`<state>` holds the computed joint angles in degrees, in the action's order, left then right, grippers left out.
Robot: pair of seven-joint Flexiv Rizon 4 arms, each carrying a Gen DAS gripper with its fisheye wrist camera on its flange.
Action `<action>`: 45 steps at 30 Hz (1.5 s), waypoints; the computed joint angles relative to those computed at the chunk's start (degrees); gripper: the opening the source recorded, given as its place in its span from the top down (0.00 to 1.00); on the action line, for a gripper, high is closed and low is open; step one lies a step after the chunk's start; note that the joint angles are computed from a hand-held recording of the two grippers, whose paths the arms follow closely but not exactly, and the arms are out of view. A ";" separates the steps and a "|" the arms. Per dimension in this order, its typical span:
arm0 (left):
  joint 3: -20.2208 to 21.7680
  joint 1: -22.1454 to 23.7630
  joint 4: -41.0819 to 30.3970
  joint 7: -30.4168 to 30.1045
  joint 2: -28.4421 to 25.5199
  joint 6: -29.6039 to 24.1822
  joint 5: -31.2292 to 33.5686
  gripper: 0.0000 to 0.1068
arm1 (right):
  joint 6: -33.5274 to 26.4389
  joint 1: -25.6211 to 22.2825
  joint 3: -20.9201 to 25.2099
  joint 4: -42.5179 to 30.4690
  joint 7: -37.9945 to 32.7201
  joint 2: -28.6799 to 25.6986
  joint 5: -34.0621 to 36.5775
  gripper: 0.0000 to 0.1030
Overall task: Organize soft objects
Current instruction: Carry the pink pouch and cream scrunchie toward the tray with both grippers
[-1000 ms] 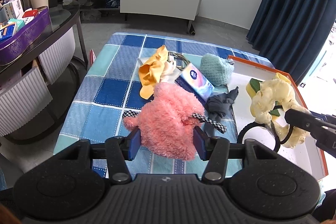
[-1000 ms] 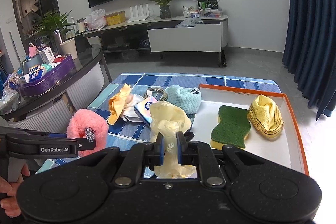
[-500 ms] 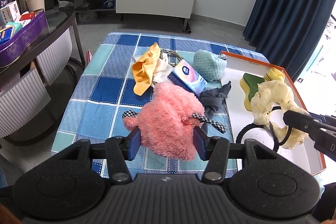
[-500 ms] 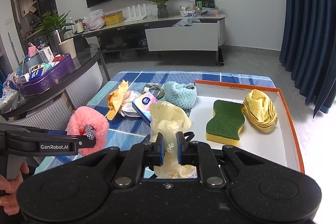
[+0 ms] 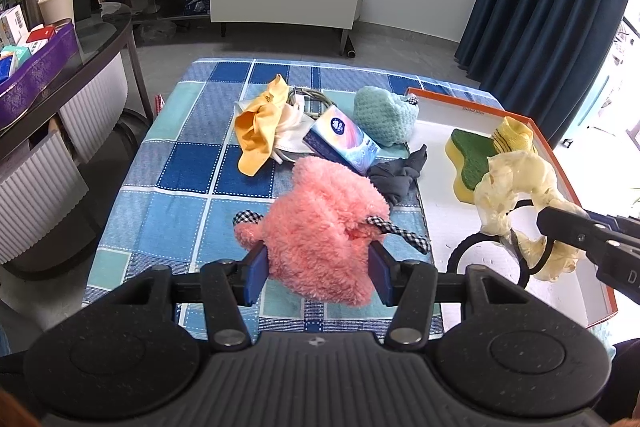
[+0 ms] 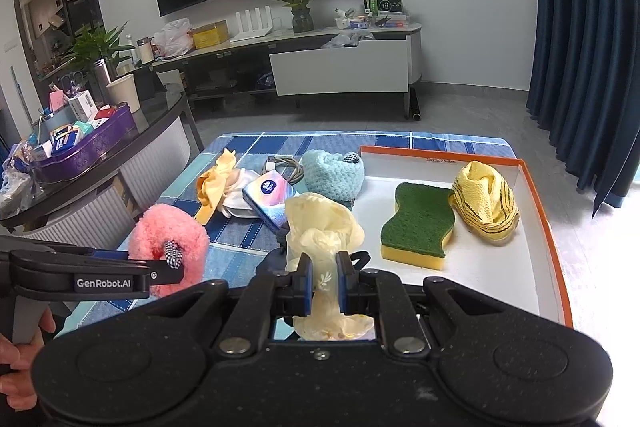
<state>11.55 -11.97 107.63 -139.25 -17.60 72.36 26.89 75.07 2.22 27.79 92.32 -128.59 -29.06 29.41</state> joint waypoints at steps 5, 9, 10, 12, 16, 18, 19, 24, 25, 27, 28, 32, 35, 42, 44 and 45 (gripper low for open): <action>-0.28 -0.10 -0.49 0.34 -0.31 -0.36 -0.08 0.50 | -0.04 0.05 -0.27 -0.07 0.29 0.03 0.08 0.85; -0.46 -0.25 -0.89 0.82 -0.61 -0.49 -0.30 0.50 | 0.15 0.00 -0.46 -0.12 0.45 -0.09 0.02 0.85; -0.50 -0.28 -0.95 0.93 -0.69 -0.47 -0.38 0.50 | 0.21 0.01 -0.53 -0.13 0.53 -0.13 -0.04 0.85; -0.61 -0.26 -1.04 1.23 -0.84 -0.43 -0.69 0.50 | 0.27 -0.02 -0.65 -0.15 0.70 -0.20 -0.20 0.85; -0.77 -0.49 -1.52 1.95 -1.18 -0.56 -1.07 0.50 | 0.55 -0.14 -0.79 -0.18 1.22 -0.30 -0.39 0.85; -0.86 -0.58 -1.72 2.37 -1.39 -0.49 -1.35 0.50 | 0.81 -0.21 -0.93 -0.17 1.54 -0.33 -0.58 0.85; -0.90 -0.64 -1.88 2.59 -1.54 -0.50 -1.49 0.50 | 0.93 -0.29 -0.97 -0.18 1.64 -0.39 -0.70 0.85; -1.08 -1.00 -2.67 3.73 -2.32 -0.40 -2.38 0.50 | 1.51 -0.75 -0.92 -0.04 2.26 -0.47 -1.11 0.85; -1.15 -1.05 -2.79 4.11 -2.46 -0.39 -2.61 0.50 | 1.62 -0.86 -0.88 0.01 2.39 -0.46 -1.18 0.85; -1.14 -1.31 -3.12 4.57 -2.76 -0.37 -2.90 0.50 | 1.83 -1.01 -0.90 0.04 2.69 -0.53 -1.43 0.85; -1.15 -1.41 -3.34 4.78 -2.97 -0.36 -3.11 0.50 | 1.84 -1.14 -0.87 0.01 2.82 -0.59 -1.54 0.85; -1.26 -1.69 -3.89 5.89 -3.61 -0.18 -4.10 0.50 | 2.12 -1.40 -0.92 0.13 3.49 -0.65 -2.11 0.85; -1.34 -1.89 -4.27 6.80 -4.03 -0.03 -4.82 0.50 | 2.39 -1.62 -0.90 0.15 3.96 -0.71 -2.43 0.85; -1.68 -2.42 -5.43 9.32 -5.36 0.15 -6.77 0.50 | 3.24 -1.94 -1.16 0.48 5.43 -0.84 -3.51 0.85; -1.67 -2.70 -5.77 9.96 -5.72 0.24 -7.17 0.50 | 3.52 -2.05 -1.25 0.57 5.91 -0.92 -3.93 0.85; -1.80 -2.74 -5.94 10.43 -5.92 0.25 -7.51 0.50 | 3.67 -2.12 -1.27 0.65 6.17 -0.94 -4.12 0.85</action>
<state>9.75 -14.71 101.69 -128.83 -23.52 72.61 19.39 78.75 0.10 26.51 92.98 -122.42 -30.00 25.29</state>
